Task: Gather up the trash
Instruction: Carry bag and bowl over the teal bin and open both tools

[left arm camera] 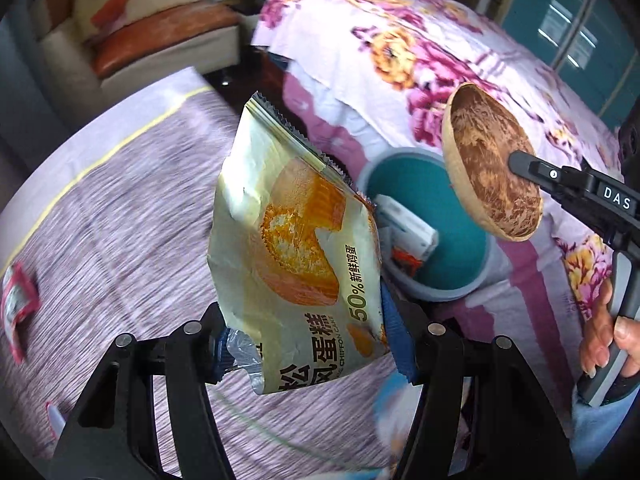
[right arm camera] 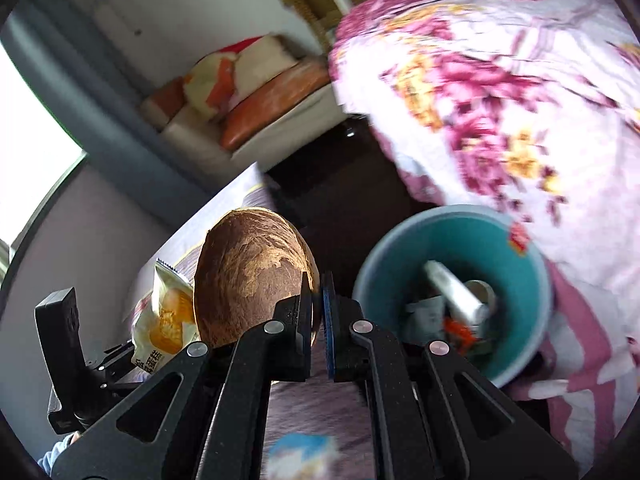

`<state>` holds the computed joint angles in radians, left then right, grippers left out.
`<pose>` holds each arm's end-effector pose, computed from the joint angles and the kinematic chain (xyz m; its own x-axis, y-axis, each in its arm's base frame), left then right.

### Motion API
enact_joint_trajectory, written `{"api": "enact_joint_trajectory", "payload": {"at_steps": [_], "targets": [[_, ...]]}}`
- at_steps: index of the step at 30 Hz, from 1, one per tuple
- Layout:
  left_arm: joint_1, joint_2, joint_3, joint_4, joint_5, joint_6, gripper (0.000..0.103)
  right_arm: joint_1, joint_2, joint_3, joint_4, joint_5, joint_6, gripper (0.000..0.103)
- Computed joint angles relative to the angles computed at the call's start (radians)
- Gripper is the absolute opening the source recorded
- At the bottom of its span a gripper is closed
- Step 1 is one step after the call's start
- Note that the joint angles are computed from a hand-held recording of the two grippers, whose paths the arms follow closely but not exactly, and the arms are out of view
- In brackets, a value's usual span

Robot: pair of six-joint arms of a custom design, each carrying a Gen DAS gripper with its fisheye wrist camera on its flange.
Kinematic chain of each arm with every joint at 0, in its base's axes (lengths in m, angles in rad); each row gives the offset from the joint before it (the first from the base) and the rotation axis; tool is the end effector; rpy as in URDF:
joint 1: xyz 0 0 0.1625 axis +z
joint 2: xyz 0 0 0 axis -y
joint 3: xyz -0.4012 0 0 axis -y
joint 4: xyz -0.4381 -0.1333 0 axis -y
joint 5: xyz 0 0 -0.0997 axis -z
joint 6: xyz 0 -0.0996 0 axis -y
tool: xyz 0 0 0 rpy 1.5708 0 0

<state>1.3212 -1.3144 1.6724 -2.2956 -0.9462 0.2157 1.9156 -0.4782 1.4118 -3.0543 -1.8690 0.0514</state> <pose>0.0290 -0.6618 0.3574 -0.7691 0.1908 -0.6100 0.4046 0.8842 -0.2335 0.3520 -0.6722 -0.0341 -0.9651 -0.1371 0.2233 -0.2389 0.8105 -0.5348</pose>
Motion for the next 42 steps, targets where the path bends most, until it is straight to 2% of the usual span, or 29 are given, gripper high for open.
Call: {"api": "enact_joint_trajectory", "payload": {"at_steps": [4, 11, 22, 24, 26, 28, 42], "targets": [[-0.017, 0.042, -0.016, 0.017, -0.006, 0.002, 0.062, -0.032, -0.046, 0.067, -0.065, -0.030, 0.016, 0.005], [-0.031, 0.116, -0.057, 0.051, -0.029, -0.010, 0.063, -0.072, -0.081, 0.118, -0.112, -0.049, 0.014, 0.005], [-0.039, 0.209, -0.100, 0.068, -0.062, -0.007, 0.065, -0.109, -0.107, 0.146, -0.119, -0.071, 0.033, 0.005], [-0.037, 0.216, -0.102, 0.062, -0.063, -0.005, 0.067, -0.114, -0.108, 0.148, -0.121, -0.080, 0.035, 0.005], [-0.034, 0.223, -0.105, 0.062, -0.064, -0.008, 0.076, -0.115, -0.108, 0.149, -0.121, -0.087, 0.038, 0.005], [-0.030, 0.226, -0.106, 0.058, -0.053, -0.012, 0.079, -0.118, -0.108, 0.150, -0.121, -0.094, 0.043, 0.005], [0.001, 0.205, -0.117, 0.097, -0.064, -0.054, 0.080, -0.120, -0.071, 0.100, -0.060, -0.127, 0.053, 0.006]]}}
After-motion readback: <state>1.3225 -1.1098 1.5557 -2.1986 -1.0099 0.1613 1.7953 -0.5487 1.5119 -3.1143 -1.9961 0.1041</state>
